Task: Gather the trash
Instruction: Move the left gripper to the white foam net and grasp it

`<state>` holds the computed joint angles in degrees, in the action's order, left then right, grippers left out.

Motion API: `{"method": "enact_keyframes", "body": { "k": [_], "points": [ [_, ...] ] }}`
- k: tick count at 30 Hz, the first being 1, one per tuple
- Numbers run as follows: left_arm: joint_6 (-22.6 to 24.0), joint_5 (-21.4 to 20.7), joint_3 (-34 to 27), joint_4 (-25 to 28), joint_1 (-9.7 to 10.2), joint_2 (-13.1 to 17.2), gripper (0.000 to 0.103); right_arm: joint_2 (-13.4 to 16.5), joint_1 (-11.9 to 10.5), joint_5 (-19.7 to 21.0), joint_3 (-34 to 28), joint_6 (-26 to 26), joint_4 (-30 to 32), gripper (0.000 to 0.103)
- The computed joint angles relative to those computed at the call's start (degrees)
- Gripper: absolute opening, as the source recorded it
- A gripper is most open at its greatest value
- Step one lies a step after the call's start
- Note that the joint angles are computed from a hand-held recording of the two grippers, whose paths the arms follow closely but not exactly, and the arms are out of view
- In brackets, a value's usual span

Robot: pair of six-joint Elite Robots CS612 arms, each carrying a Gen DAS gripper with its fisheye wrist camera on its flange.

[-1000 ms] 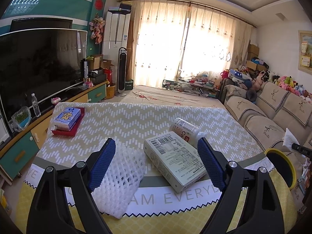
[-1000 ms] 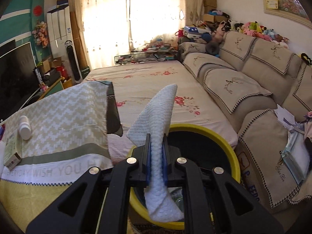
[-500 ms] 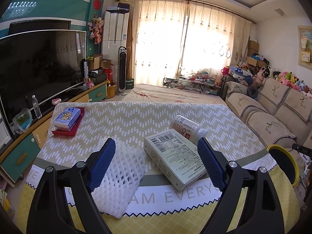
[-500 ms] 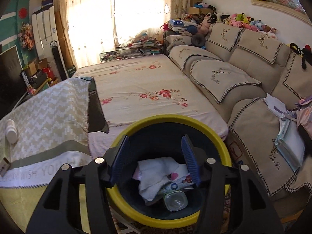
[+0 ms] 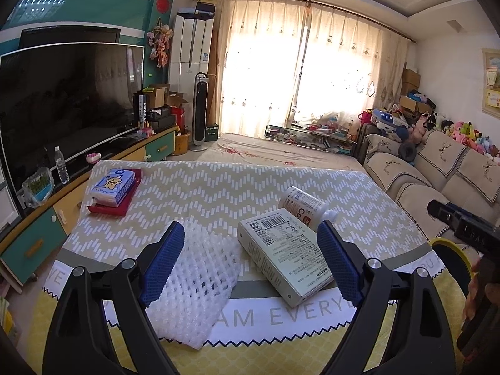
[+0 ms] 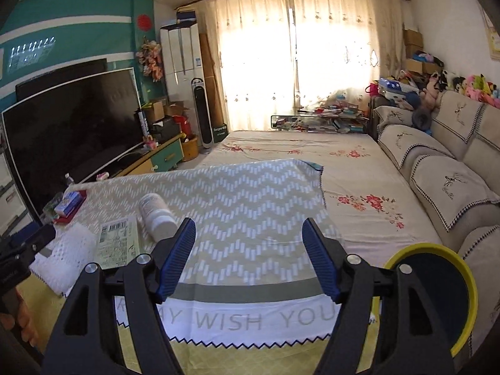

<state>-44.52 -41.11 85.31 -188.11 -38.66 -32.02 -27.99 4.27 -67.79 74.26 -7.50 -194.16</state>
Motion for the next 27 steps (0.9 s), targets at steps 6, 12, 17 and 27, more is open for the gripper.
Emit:
{"method": "enact_keyframes", "body": {
  "k": [6,12,17,27],
  "points": [
    [-7.43,-2.92,2.12,5.0,1.04,-2.35,0.086,-0.09,0.47,-0.35,0.55,-2.39,0.69,0.07],
    [-9.36,-7.56,4.29,12.37,2.72,-4.65,0.086,-0.33,-0.11,1.61,1.18,-1.74,-0.34,0.073],
    [-6.23,-10.47,2.29,20.92,3.71,-4.15,0.086,-0.39,-0.09,1.69,1.35,-1.97,0.12,0.073],
    [-3.51,-16.22,-1.51,27.9,5.08,-1.96,0.09,-0.26,0.0,1.87,0.9,-2.19,1.85,0.073]
  ]
}}
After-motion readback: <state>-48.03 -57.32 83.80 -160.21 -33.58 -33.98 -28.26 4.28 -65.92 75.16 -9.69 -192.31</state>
